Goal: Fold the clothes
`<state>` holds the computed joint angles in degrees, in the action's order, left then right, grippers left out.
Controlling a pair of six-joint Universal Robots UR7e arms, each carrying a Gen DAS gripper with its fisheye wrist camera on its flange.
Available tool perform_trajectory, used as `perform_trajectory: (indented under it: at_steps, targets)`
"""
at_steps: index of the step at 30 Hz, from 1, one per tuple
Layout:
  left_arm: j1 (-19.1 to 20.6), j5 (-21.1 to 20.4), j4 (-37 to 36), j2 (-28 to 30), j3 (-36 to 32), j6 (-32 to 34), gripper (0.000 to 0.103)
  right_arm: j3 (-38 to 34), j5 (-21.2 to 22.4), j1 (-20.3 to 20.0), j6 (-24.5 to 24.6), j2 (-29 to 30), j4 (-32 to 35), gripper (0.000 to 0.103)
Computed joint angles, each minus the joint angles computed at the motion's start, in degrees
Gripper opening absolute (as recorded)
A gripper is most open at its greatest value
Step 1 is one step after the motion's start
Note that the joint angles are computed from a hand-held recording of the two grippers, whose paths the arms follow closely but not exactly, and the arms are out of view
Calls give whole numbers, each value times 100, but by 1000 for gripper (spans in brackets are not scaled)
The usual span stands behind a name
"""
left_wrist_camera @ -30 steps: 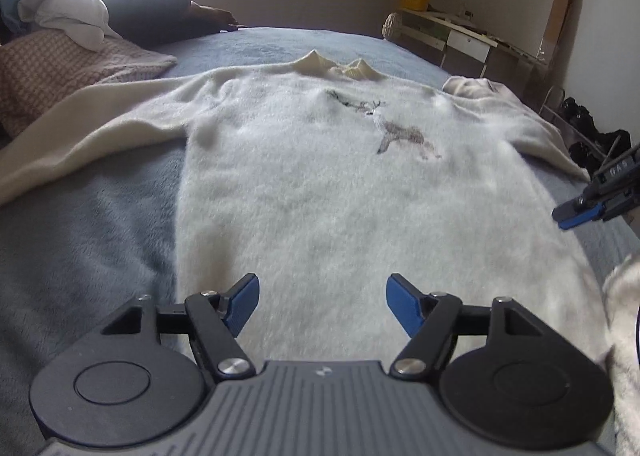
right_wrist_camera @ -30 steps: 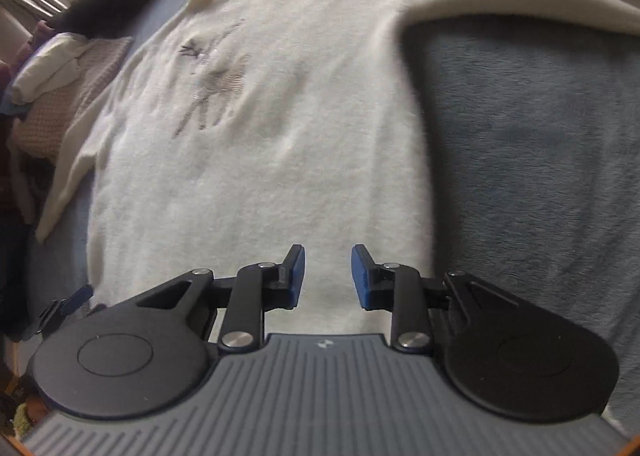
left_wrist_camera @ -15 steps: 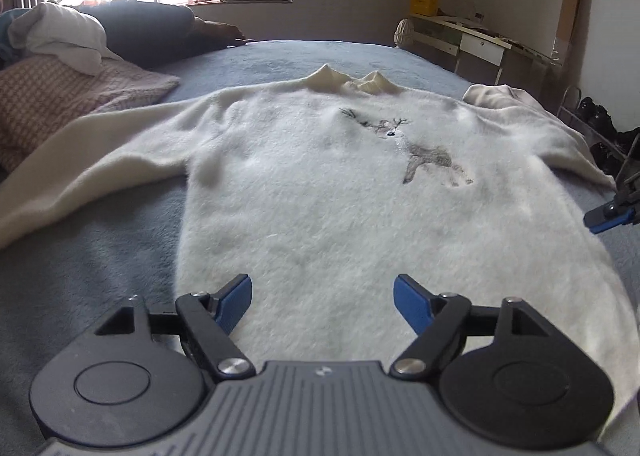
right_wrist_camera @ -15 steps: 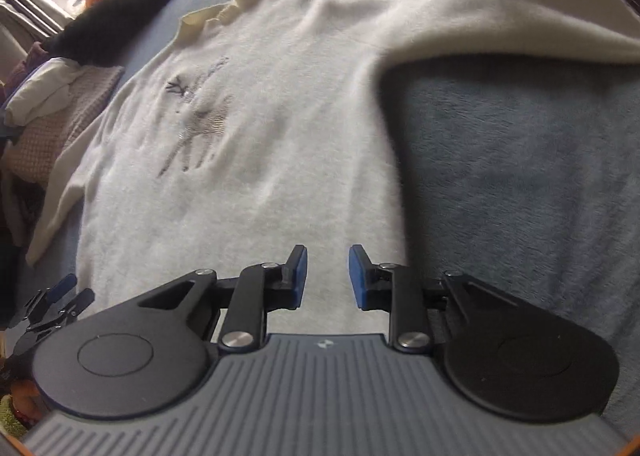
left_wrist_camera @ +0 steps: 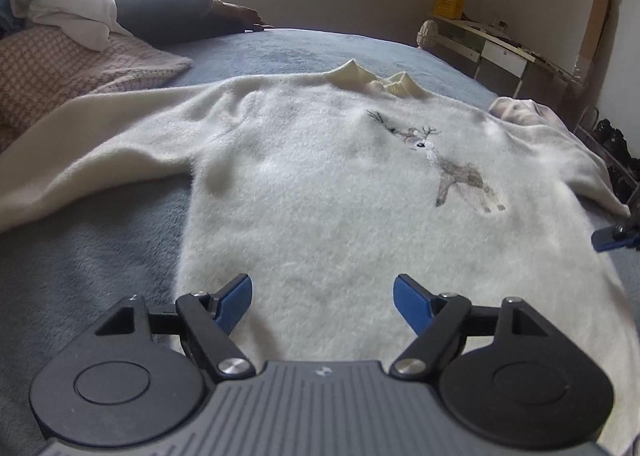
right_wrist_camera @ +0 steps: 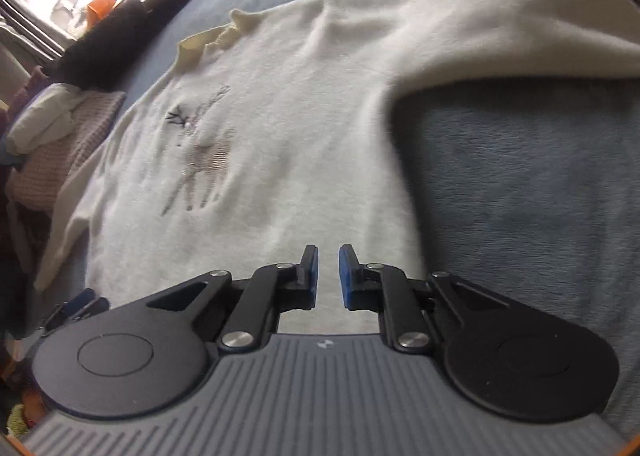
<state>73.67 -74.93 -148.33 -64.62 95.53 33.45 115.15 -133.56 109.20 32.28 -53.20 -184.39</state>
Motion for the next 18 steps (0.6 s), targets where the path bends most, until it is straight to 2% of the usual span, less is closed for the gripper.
perform_trajectory:
  at_steps: [2,3,5,7,8,10,14,16,17,18]
  targets:
    - [2,328,-297,180,-50,-29,75,-57,259,-147,-175,170,-317,9]
    - [21,394,-370,201,-78,79,71,10,173,-148,-103,148,-348,9]
    - [-10,522,-555,125,-13,490,71,142,3,-150,43,105,-406,5]
    - [-111,749,-998,72,163,948,80,247,-203,-131,155,65,-426,5]
    - [-132,717,-1055,78,161,1012,81,231,-355,-84,109,76,-418,8]
    - [-130,415,-705,180,-85,792,81,121,-520,-33,-125,188,-595,10]
    - [-140,15,-717,605,-469,333,81,-139,-183,-206,-780,500,-1327,11]
    - [-150,212,-885,864,-644,220,81,-242,6,-330,-997,642,-1571,11]
    - [-151,445,-1013,1005,-748,189,80,-264,27,-375,-1089,695,-1645,8]
    - [-139,628,-1042,1091,-867,121,72,-243,-58,-398,-1166,725,-1662,7]
